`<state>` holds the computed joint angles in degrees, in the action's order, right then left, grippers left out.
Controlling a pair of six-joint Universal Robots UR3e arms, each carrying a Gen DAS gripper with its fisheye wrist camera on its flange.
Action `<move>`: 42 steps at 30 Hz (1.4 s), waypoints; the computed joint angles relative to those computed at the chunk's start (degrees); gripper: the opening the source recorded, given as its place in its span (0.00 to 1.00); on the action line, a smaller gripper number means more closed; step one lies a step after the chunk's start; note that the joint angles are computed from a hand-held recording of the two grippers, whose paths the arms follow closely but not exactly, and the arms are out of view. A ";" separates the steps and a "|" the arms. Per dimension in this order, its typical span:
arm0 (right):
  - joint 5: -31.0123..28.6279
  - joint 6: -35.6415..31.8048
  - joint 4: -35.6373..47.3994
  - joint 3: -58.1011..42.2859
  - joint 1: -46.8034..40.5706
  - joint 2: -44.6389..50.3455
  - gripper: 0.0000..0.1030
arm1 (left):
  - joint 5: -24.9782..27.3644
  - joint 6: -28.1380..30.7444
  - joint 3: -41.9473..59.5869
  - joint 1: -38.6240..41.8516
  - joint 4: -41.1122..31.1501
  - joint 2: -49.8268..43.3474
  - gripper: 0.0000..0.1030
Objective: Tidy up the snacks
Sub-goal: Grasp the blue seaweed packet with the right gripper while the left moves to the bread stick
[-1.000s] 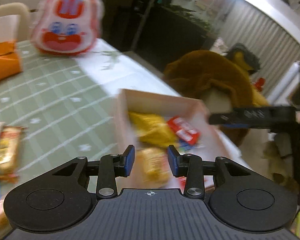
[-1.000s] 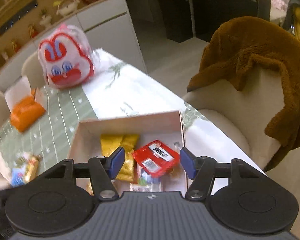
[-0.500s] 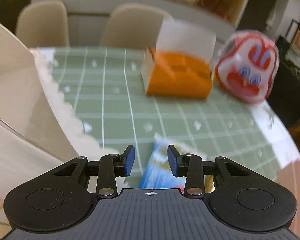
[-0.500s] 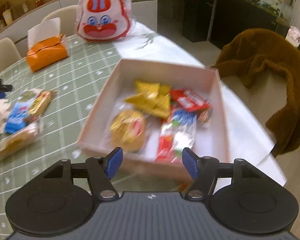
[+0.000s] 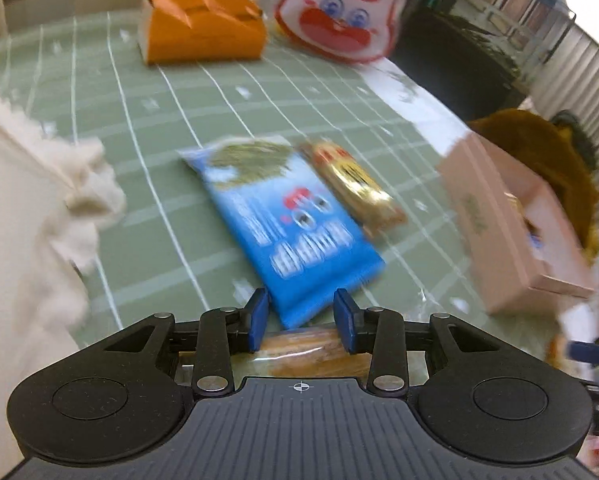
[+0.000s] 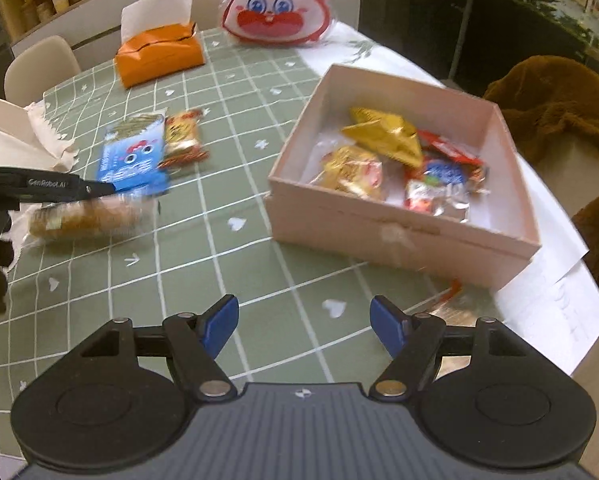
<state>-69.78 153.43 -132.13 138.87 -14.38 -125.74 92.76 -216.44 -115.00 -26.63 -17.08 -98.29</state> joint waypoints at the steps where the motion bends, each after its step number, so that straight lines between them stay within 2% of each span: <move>1: 0.08 0.62 -0.27 -0.16 0.73 0.48 0.71 | -0.68 -0.48 -0.70 -0.38 -0.44 1.02 0.39; 6: 1.38 4.23 -4.87 -5.33 7.69 7.83 0.71 | 2.42 -3.59 -2.10 -2.39 -4.52 6.51 0.39; 8: 1.33 5.46 -8.82 -10.90 12.90 16.24 0.78 | 4.03 -6.00 -1.40 -2.47 -8.14 8.52 0.39; 10: 0.13 6.66 -11.25 -19.22 19.01 26.91 0.78 | 5.15 -8.34 -0.88 -2.56 -11.10 10.21 0.39; 13: -3.44 10.94 -16.50 -30.97 27.14 40.92 0.78 | 8.03 -11.77 -1.66 -3.29 -13.40 13.31 0.39; 15: -5.14 12.30 -15.29 -39.80 31.41 48.92 0.78 | 10.18 -13.23 -2.24 -4.30 -15.28 15.32 0.39; 19: -15.20 13.63 -12.08 -56.87 40.26 64.34 0.78 | 10.51 -14.28 -3.76 -4.51 -19.06 19.30 0.39; 20: -17.99 14.34 -11.65 -60.23 41.90 67.75 0.84 | 10.53 -14.59 -4.43 -4.45 -19.57 20.32 0.39; 22: -20.75 15.06 -14.66 -61.40 43.50 69.95 0.85 | 10.58 -15.56 -6.01 -4.19 -19.94 22.12 0.39; 24: -18.77 14.72 -13.59 -62.77 43.29 70.84 0.85 | 10.29 -16.50 -7.44 -3.55 -19.60 22.85 0.39; 27: -12.87 14.11 -4.12 -65.72 41.18 71.14 0.84 | 10.32 -17.29 -8.38 -2.93 -18.71 22.50 0.39; 32: -12.62 15.03 -7.35 -54.65 38.36 63.43 0.79 | 9.38 -13.47 -9.07 -1.68 -14.10 20.08 0.39; 37: -10.91 13.11 -14.07 -37.47 32.30 46.94 0.78 | 7.51 -9.27 -9.20 0.04 -9.88 16.93 0.39; 39: -8.85 11.79 -13.40 -31.62 28.79 39.18 0.78 | 5.98 -8.54 -9.83 0.91 -9.60 16.63 0.39; 42: -4.40 7.86 -7.94 -21.57 21.19 24.62 0.78 | 4.34 -8.17 -10.59 0.46 -8.82 16.99 0.40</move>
<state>-74.19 161.29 -140.07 117.29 6.80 -101.12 97.10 -224.60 -125.59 -26.18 -25.89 -81.30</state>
